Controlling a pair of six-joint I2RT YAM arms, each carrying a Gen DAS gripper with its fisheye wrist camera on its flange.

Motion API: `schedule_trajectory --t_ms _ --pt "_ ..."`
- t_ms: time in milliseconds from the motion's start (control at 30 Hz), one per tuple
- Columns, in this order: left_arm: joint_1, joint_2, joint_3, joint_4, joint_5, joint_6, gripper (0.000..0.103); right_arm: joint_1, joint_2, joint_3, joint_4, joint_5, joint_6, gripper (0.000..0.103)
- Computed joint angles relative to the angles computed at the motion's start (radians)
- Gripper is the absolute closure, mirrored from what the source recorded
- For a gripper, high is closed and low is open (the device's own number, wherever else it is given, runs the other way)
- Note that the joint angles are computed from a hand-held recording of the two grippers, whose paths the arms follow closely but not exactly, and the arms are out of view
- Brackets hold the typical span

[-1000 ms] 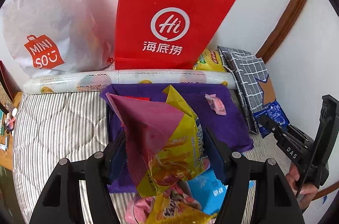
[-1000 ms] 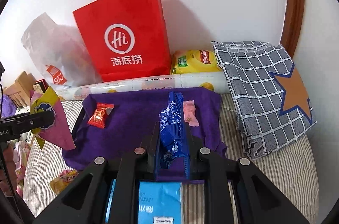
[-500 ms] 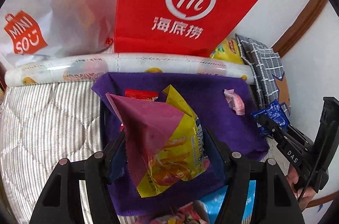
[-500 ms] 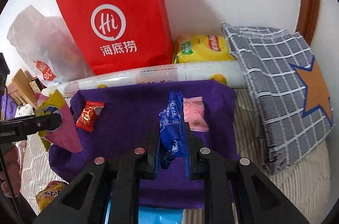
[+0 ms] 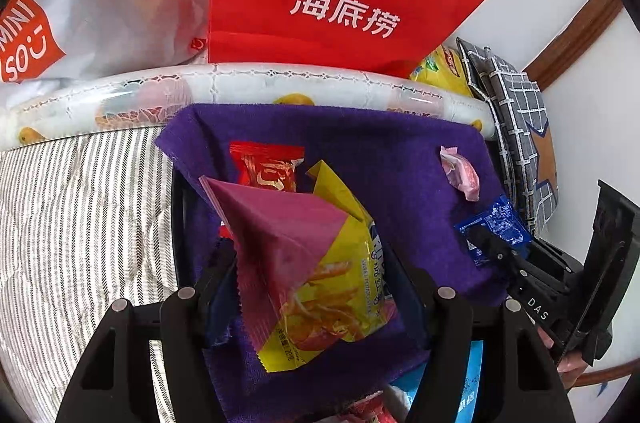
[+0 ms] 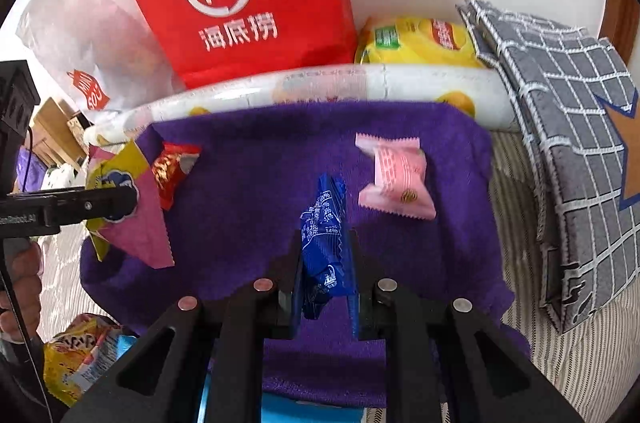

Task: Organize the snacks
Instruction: 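Carry both snacks onto the purple towel and open both tools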

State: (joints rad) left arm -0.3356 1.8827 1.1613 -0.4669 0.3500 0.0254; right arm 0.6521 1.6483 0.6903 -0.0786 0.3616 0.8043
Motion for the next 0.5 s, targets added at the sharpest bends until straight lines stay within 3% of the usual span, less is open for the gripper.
schedule_trajectory --t_ms 400,500 --pt "-0.034 0.043 0.008 0.008 -0.040 -0.010 0.037 -0.051 0.098 0.048 -0.034 -0.094 0.015 0.083" --pt "-0.036 0.043 0.007 0.008 -0.043 -0.008 0.037 -0.052 0.098 0.054 -0.048 -0.078 0.031 0.075"
